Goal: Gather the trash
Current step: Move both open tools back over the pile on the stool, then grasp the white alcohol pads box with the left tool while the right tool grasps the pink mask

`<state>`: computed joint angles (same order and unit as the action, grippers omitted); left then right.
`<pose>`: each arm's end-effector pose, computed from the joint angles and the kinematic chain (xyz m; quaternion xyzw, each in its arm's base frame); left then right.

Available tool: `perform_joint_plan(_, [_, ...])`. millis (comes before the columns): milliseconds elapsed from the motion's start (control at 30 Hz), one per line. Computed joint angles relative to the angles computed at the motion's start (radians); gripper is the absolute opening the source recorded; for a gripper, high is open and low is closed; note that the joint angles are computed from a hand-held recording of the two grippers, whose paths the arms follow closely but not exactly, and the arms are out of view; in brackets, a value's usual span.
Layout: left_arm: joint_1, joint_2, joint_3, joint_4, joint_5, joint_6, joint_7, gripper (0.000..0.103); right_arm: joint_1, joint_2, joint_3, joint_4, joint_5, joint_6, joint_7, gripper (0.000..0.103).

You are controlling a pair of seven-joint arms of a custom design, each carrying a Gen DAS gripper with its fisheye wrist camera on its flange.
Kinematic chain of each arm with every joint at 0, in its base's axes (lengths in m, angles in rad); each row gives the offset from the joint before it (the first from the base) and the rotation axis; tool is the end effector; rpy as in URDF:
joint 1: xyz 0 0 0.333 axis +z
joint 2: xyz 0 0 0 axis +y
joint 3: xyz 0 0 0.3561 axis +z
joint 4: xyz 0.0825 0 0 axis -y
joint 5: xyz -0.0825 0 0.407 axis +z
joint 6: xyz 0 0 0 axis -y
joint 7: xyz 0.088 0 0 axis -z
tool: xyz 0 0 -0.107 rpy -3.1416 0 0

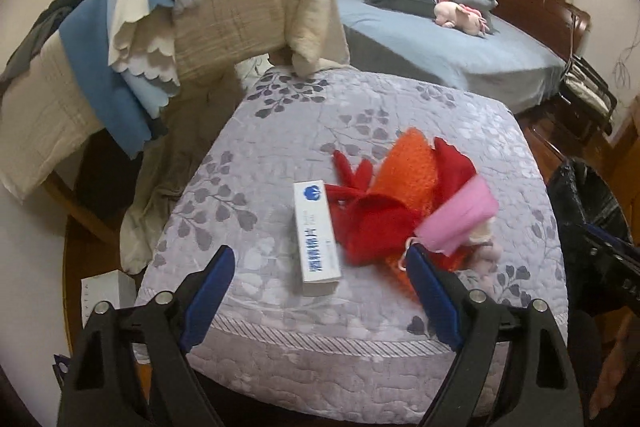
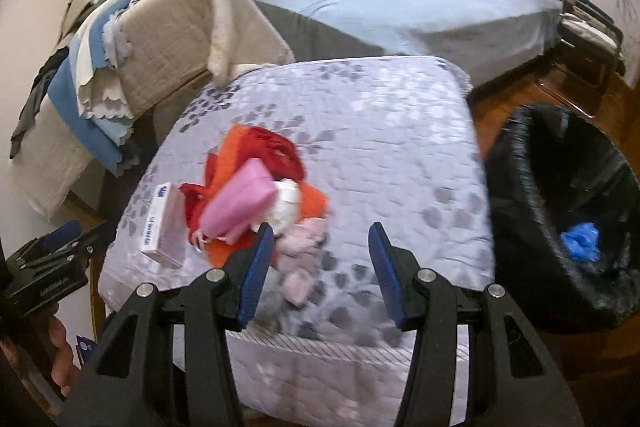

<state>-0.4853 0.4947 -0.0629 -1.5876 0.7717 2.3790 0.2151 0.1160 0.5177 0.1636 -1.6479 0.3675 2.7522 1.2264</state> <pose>0.6511 -0.3799 0.4063 -0.7713 0.5520 -0.1849 0.2572 0.7417 0.1751 0.4022 -0.7564 0.5703 -0.1033 0.3031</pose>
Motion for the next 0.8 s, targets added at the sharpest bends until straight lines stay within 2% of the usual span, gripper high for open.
perform_joint_plan(233, [0.012,0.015,0.009,-0.014,-0.001,0.035,-0.005,0.086,0.035,0.074,0.016,0.074,-0.016,0.014,0.016,0.049])
perform_joint_plan(600, [0.033,0.046,0.023,-0.02,-0.026,0.096,0.031,0.086,0.078,0.188,0.0,0.216,-0.087,-0.031,0.069,0.049])
perform_joint_plan(700, [0.04,0.053,0.026,-0.023,-0.044,0.114,0.043,0.086,0.084,0.212,-0.003,0.25,-0.102,-0.056,0.076,0.041])
perform_joint_plan(767, [0.042,0.063,0.027,-0.018,-0.059,0.115,0.054,0.086,0.086,0.227,-0.003,0.271,-0.111,-0.082,0.075,0.025])
perform_joint_plan(800, [0.046,0.069,0.025,-0.015,-0.072,0.121,0.059,0.086,0.087,0.231,-0.004,0.279,-0.114,-0.094,0.075,0.024])
